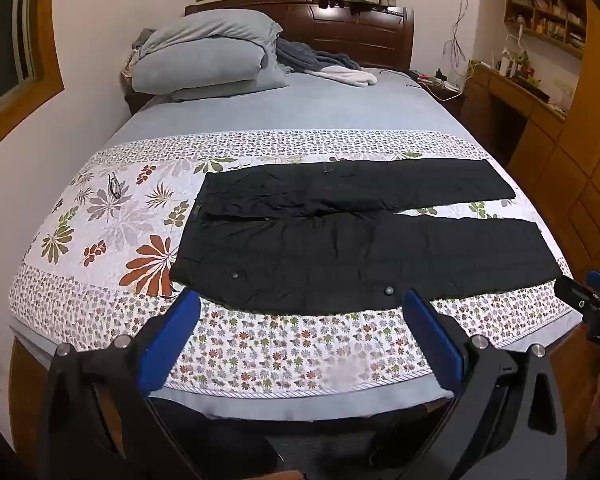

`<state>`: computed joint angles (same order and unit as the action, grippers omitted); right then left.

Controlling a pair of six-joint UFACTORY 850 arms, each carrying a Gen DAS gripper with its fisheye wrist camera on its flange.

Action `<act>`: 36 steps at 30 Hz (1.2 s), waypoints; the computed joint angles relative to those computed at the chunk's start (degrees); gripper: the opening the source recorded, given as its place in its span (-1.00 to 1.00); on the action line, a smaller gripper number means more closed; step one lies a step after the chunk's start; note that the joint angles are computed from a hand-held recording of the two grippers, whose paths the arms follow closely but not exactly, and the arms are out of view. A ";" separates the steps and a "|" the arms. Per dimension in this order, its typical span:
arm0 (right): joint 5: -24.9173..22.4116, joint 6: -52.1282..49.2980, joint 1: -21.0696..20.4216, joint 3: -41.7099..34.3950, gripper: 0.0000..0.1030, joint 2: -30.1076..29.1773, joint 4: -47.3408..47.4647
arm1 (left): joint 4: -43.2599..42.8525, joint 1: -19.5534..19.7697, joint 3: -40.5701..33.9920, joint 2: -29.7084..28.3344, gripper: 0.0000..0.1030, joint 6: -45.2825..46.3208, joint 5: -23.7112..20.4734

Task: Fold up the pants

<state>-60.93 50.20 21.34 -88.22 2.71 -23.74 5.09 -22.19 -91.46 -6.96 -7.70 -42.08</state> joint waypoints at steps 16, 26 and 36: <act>-0.54 -0.62 -0.34 -0.77 0.94 -0.54 -0.06 | -0.02 -0.11 -0.25 -0.07 0.95 -0.27 -0.57; -0.68 0.02 0.19 -0.29 0.94 -0.31 -0.63 | -0.05 0.39 -0.22 -0.30 0.95 0.13 -0.20; -1.02 -0.14 0.31 -0.87 0.94 -0.70 -0.76 | 0.61 0.20 -0.22 -0.24 0.95 -0.90 -0.18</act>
